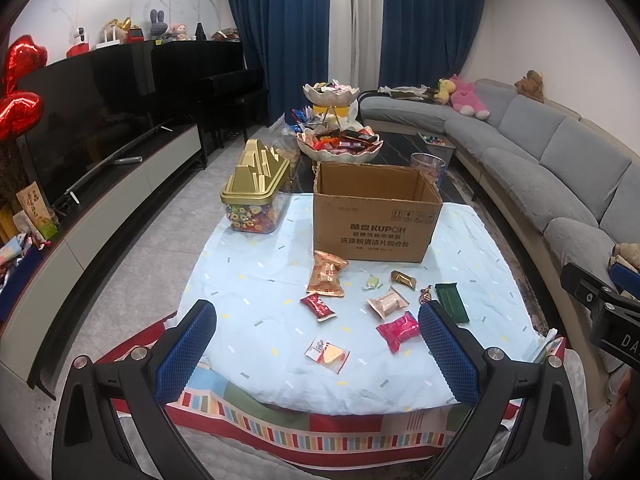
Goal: Organize snacks
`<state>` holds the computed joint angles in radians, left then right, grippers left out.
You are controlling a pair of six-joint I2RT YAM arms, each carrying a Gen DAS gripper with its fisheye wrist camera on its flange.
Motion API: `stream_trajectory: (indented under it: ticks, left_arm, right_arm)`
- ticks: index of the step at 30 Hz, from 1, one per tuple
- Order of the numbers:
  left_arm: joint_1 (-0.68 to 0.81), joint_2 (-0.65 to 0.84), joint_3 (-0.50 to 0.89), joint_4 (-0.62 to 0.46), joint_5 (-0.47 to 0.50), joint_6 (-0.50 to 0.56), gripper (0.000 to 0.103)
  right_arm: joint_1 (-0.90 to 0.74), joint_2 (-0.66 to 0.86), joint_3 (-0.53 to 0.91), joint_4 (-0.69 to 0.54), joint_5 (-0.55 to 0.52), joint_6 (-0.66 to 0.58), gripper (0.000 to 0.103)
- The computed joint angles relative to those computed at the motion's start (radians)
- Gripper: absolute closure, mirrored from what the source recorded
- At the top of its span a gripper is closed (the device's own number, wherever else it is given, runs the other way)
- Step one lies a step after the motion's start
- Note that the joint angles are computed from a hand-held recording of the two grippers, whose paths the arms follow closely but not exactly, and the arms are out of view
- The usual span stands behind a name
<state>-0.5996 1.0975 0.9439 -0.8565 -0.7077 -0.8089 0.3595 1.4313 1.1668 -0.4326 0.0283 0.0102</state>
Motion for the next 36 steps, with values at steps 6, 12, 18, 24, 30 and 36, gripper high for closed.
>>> stream_trajectory:
  ticks: [6, 12, 18, 24, 30, 36]
  left_arm:
    - [0.0, 0.004, 0.002, 0.001, 0.001, 0.002, 0.0]
    - [0.0, 0.004, 0.002, 0.002, 0.0, 0.002, 0.0]
    - [-0.001, 0.006, 0.004, 0.001, -0.001, 0.0, 0.0]
    - [0.0, 0.009, 0.006, 0.003, 0.0, 0.003, 0.0]
    - [-0.001, 0.01, 0.007, 0.002, -0.001, 0.002, 0.0]
    - [-0.002, 0.011, 0.007, 0.001, -0.003, 0.001, 0.0]
  right_arm:
    - [0.0, 0.0, 0.001, 0.0, 0.001, 0.001, 0.001]
    - [0.001, 0.001, 0.002, -0.001, 0.002, 0.003, 0.001]
    - [-0.001, 0.002, 0.003, -0.002, 0.0, 0.001, 0.001]
    - [0.0, 0.001, 0.005, -0.004, 0.002, 0.002, 0.001]
    - [-0.001, 0.003, 0.006, -0.004, 0.0, 0.001, 0.001]
    - [0.0, 0.002, 0.004, -0.003, 0.001, 0.002, 0.001]
